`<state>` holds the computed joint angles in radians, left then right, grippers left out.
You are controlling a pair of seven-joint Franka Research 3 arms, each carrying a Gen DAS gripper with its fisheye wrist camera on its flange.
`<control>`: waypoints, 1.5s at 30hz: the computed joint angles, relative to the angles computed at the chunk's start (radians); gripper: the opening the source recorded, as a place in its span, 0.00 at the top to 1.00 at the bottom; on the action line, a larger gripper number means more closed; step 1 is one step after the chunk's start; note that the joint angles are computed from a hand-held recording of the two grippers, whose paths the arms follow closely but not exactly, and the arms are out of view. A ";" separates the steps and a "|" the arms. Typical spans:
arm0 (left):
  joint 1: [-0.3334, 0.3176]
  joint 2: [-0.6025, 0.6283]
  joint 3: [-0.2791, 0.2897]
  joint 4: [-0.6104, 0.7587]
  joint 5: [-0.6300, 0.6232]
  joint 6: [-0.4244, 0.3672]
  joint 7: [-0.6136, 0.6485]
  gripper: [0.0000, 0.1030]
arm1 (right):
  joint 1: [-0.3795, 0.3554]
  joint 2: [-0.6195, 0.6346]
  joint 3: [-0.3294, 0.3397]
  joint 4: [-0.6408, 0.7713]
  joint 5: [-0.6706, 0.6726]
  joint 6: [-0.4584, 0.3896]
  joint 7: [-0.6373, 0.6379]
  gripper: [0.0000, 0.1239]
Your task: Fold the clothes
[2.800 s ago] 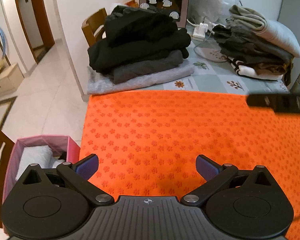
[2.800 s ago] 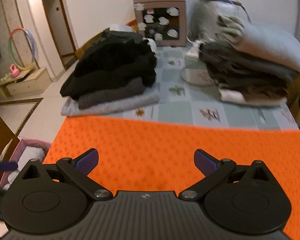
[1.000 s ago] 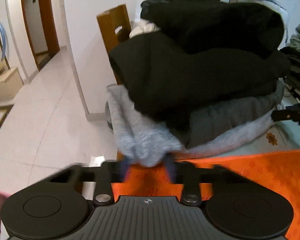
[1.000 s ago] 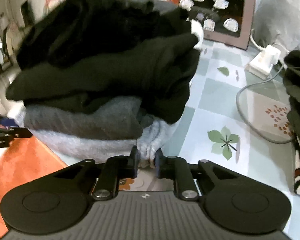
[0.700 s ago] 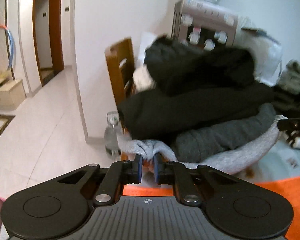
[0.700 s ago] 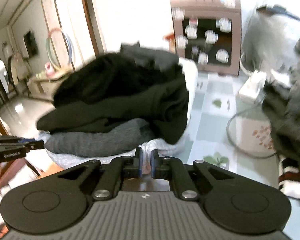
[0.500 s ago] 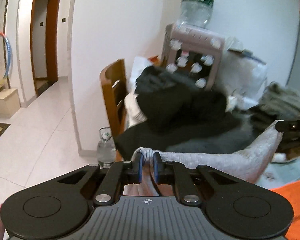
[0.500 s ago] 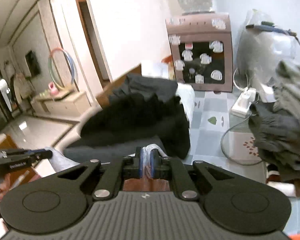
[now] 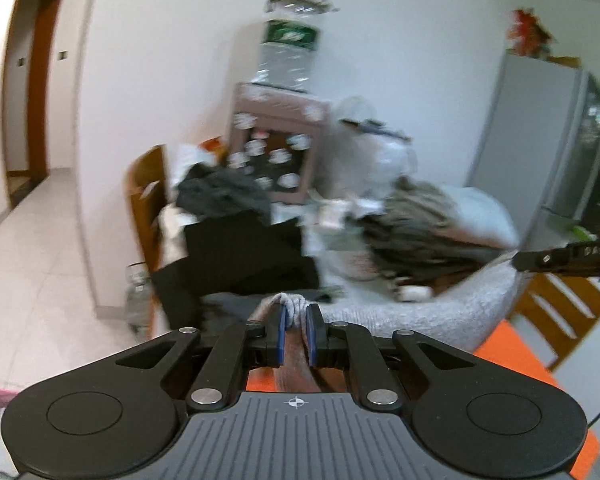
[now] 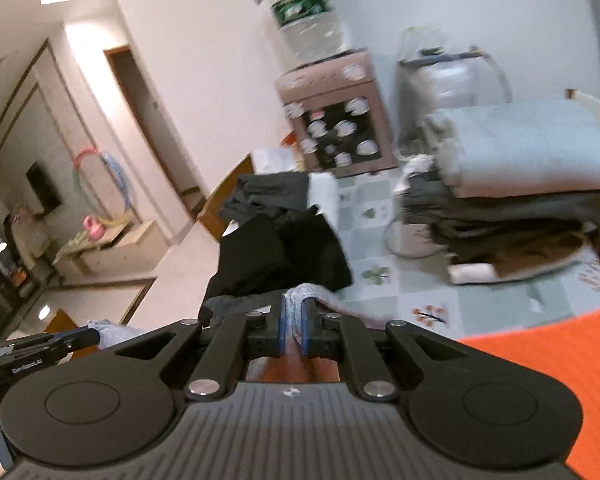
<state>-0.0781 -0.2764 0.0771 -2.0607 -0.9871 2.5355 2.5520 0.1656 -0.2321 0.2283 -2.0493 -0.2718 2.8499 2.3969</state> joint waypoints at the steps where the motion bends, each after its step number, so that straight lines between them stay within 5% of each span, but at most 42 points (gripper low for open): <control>1: -0.006 -0.019 0.000 -0.008 -0.008 -0.013 0.009 0.98 | -0.013 -0.049 0.009 -0.037 -0.018 -0.014 0.032 0.93; 7: -0.059 -0.086 -0.005 -0.062 -0.010 -0.064 0.018 0.98 | -0.071 -0.338 0.055 -0.256 0.036 -0.157 0.125 0.98; 13: -0.088 -0.151 -0.032 -0.171 0.118 -0.144 -0.054 0.97 | -0.115 -0.565 0.070 -0.416 0.091 -0.350 0.145 0.98; 17: -0.118 -0.183 -0.061 -0.238 0.214 -0.161 -0.111 0.96 | -0.121 -0.659 0.042 -0.510 0.123 -0.388 0.111 0.98; 25: -0.215 -0.221 -0.107 -0.322 0.326 -0.121 -0.218 0.52 | -0.096 -0.685 -0.051 -0.601 0.208 -0.355 -0.093 0.98; 31: -0.295 -0.236 -0.146 -0.383 0.363 -0.054 -0.340 0.32 | -0.064 -0.621 -0.143 -0.604 0.307 -0.296 -0.303 0.98; 38: -0.353 -0.208 -0.203 -0.452 0.452 0.019 -0.581 0.26 | -0.010 -0.579 -0.248 -0.608 0.445 -0.283 -0.551 0.94; 45: -0.366 -0.149 -0.254 -0.494 0.544 0.121 -0.909 0.33 | 0.000 -0.577 -0.300 -0.629 0.567 -0.322 -0.742 0.87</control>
<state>-0.4436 -0.4254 -0.1772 -2.5551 -0.4433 2.6562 1.6427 0.1656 -0.8094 -0.0719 -2.6780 0.2948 2.5281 1.6551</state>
